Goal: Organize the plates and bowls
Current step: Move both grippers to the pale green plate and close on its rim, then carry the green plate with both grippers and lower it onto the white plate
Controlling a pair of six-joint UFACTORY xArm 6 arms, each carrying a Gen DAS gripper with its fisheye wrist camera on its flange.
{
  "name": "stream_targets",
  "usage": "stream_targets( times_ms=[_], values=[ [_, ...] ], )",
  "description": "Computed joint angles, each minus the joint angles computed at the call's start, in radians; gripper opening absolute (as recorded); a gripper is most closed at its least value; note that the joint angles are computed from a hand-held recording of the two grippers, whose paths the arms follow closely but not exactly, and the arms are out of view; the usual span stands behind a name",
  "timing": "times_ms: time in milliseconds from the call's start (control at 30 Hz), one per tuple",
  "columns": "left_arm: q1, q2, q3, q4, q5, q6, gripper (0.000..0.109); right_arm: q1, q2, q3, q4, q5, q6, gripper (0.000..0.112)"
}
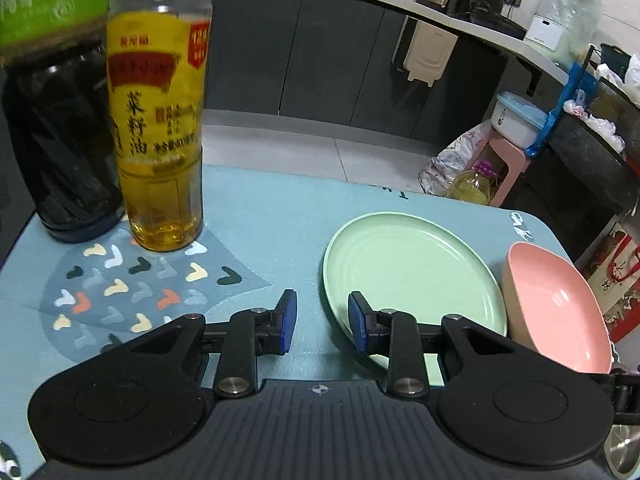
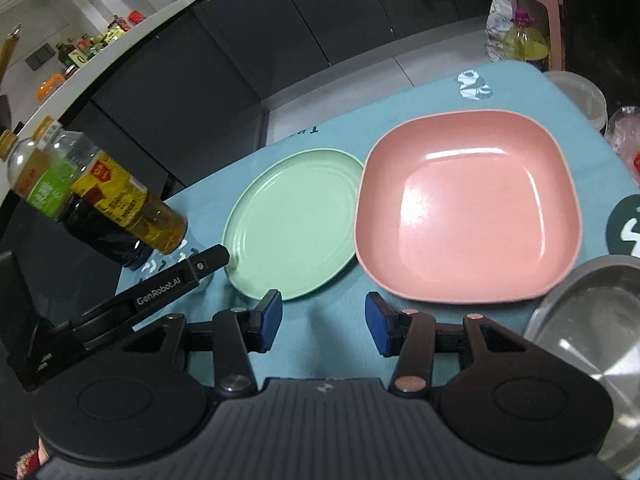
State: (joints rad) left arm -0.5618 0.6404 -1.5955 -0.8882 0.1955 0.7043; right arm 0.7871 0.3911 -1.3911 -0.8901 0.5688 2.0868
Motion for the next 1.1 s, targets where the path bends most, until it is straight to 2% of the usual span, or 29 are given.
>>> stream_targets(
  times_ms=[67, 200, 267, 367, 400, 433, 533, 600, 700, 800, 933, 1067, 1100],
  values=[
    [0.003, 0.014, -0.015, -0.001, 0.009, -0.010, 0.026, -0.006, 0.009, -0.004, -0.004, -0.009, 0.005, 0.045],
    [-0.003, 0.026, -0.027, -0.061, -0.013, 0.051, 0.026, -0.019, 0.030, -0.012, -0.007, -0.027, 0.031, 0.044],
    [-0.006, 0.036, -0.039, -0.071, -0.019, 0.061, 0.026, -0.021, 0.032, -0.011, -0.038, -0.029, 0.074, 0.041],
    [-0.014, 0.040, -0.043, -0.082, -0.026, 0.104, 0.022, -0.020, 0.037, -0.017, -0.055, -0.020, 0.101, 0.038],
    [-0.013, 0.040, -0.047, -0.093, -0.005, 0.128, 0.013, -0.022, 0.047, -0.027, -0.054, -0.024, 0.094, 0.026],
    [-0.017, 0.031, -0.034, -0.116, -0.010, 0.157, 0.012, -0.029, 0.054, -0.027, -0.050, -0.050, 0.083, 0.014],
    [-0.022, 0.001, 0.005, -0.178, -0.028, 0.249, 0.013, -0.026, 0.057, -0.026, -0.069, -0.067, 0.097, 0.012],
    [-0.011, -0.027, 0.033, -0.177, 0.004, 0.253, 0.012, -0.022, 0.059, -0.031, -0.063, -0.081, 0.068, 0.007],
    [0.001, -0.075, 0.083, -0.205, 0.045, 0.274, 0.013, -0.010, 0.063, -0.039, -0.054, -0.106, 0.033, 0.007],
    [-0.003, -0.118, 0.141, -0.240, 0.017, 0.340, 0.013, 0.011, 0.066, -0.051, -0.026, -0.091, -0.008, 0.007],
    [0.012, -0.127, 0.158, -0.217, 0.009, 0.284, 0.013, 0.020, 0.025, -0.005, -0.022, -0.068, 0.044, 0.008],
    [0.031, -0.135, 0.164, -0.226, 0.034, 0.262, 0.014, 0.017, -0.015, 0.038, -0.040, -0.030, 0.110, 0.015],
    [0.031, -0.132, 0.162, -0.224, 0.027, 0.255, 0.016, 0.013, -0.011, 0.033, -0.042, -0.026, 0.112, 0.021]
  ],
)
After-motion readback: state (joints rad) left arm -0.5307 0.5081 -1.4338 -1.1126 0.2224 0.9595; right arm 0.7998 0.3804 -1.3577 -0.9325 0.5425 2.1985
